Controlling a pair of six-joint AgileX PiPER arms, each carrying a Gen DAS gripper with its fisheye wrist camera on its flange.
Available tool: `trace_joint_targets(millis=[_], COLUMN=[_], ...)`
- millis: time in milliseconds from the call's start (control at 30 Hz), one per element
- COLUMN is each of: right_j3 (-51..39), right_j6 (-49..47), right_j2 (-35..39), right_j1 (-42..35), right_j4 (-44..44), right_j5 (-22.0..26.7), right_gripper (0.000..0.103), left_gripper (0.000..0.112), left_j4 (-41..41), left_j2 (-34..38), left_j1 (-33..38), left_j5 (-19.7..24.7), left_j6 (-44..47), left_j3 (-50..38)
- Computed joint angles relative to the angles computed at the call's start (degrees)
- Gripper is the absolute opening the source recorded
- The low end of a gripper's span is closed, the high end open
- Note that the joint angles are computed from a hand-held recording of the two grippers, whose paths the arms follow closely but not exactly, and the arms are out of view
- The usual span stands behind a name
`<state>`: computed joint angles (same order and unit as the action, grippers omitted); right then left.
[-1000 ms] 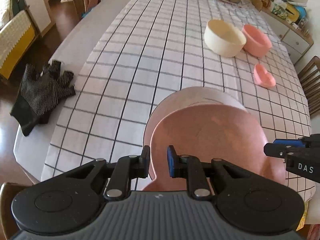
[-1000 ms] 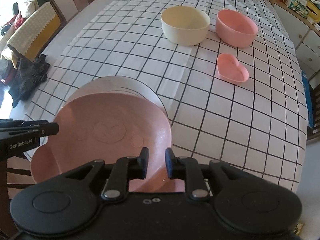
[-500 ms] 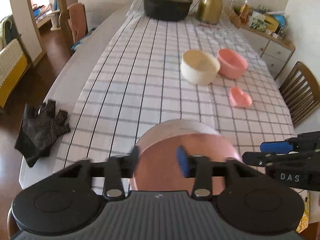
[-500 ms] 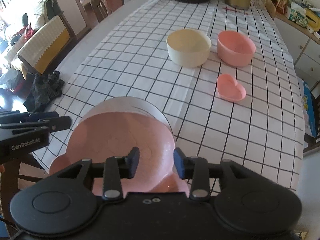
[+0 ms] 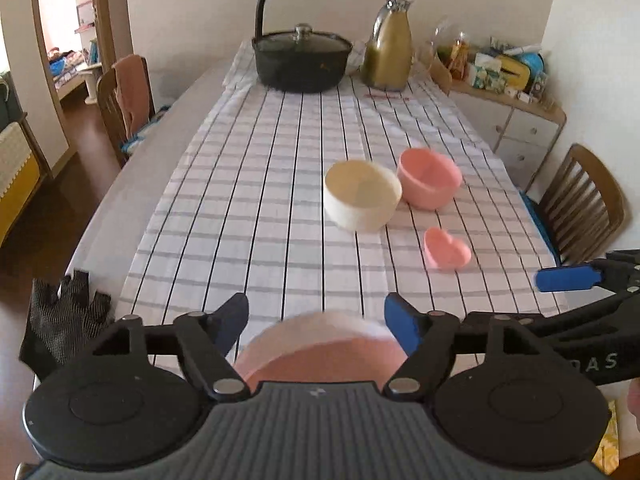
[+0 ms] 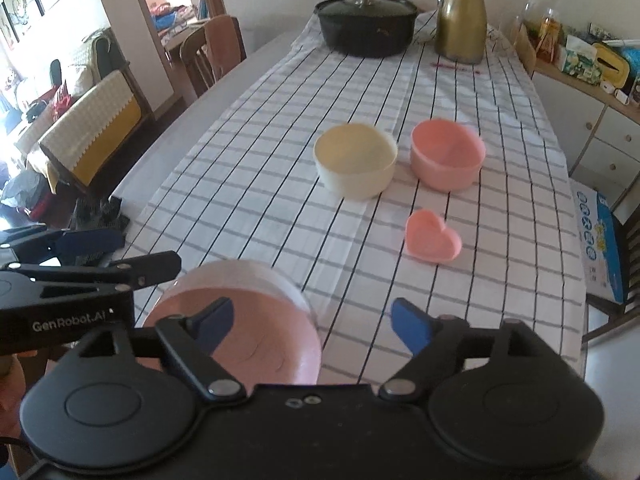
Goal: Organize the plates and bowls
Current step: 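Lower the pink bear plate onto the white plates and open both tools, then move both tools to the cream bowl and close them on its rim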
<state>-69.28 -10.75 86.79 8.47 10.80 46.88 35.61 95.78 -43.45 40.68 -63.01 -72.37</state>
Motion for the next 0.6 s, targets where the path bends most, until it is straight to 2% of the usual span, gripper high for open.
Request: trace_joint_targets(millis=[67,200,433,600], right_j3=[-1.62,-6.62,-20.03,-31.18], right_j6=[-0.8,-2.17,-3.21,-3.95], right_j2=[0.87,4.77,16.6,25.7], right_j1=[-1.37,-4.21,-8.85,-11.21], right_j4=[0.19,0.21,0.35,1.95], right_j5=[-0.27,-0.48,1.51,5.2], right_gripper=[0.098,0.099,0.099,0.099], left_gripper=[0.077,0.077,0.077,0.077], left_j4=[-0.1,-1.14,-5.91,-8.26], left_j2=[1.88,6.83,18.37,27.42], left_j1=[0.58,1.98,5.39,7.59], left_j5=[0.23,1.77,4.65,7.87], left_j6=[0.92,3.7,9.16,11.81], left_j3=[-2.79,-9.82,-25.8,-38.4])
